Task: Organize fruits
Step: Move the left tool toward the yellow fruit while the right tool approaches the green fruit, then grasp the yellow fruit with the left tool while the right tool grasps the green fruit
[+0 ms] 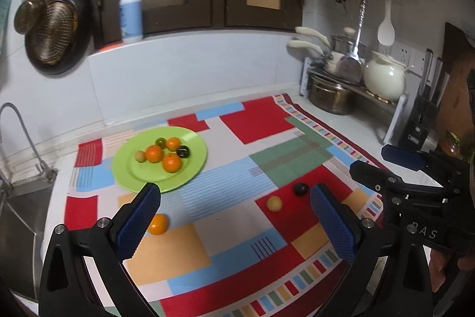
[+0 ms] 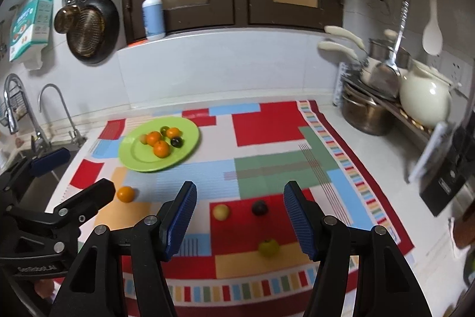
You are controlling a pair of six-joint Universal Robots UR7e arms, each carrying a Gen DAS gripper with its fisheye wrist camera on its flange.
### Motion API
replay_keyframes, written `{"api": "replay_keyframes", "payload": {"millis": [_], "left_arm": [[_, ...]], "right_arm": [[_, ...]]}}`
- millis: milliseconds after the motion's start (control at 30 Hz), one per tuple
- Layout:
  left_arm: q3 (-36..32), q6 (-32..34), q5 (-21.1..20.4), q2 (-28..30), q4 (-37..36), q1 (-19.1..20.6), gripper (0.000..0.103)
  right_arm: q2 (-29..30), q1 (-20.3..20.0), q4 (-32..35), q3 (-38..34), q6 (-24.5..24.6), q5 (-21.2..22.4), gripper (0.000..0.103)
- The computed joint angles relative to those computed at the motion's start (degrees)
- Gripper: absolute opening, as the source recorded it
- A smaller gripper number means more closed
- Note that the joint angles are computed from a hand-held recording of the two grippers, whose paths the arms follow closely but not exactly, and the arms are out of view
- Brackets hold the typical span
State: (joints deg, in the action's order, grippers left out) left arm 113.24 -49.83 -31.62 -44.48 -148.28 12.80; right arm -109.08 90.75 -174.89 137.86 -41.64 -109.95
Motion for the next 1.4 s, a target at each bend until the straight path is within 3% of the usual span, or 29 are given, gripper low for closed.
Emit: {"api": "replay_keyframes", "payload": {"millis": [467,800,1200,1400], "left_arm": [[-2.28,12.75,-5.34,6.43,-10.67,3.32,0.103],[-4.54,20.81,-8.96,10.8,-14.65,6.83,0.102],[-9.46,26.23,-12.27,15.6,-13.8,11.67,0.086],[-12.23,25.99,-13.65,17.32,-12.11,13.2,0.075]], "right_arm": [[-1.01,-6.44,-2.51,2.52,-0.35,-0.88,0.062],[2.11,-11.73,-2.95,2.85,-0.32,-0.25,0.062],[7.79,-15.76,-2.92,1.31,0.69,-0.22,0.061],[9.18,-16.48,-1.94,0.62,1.29,0.91,0.054]]}}
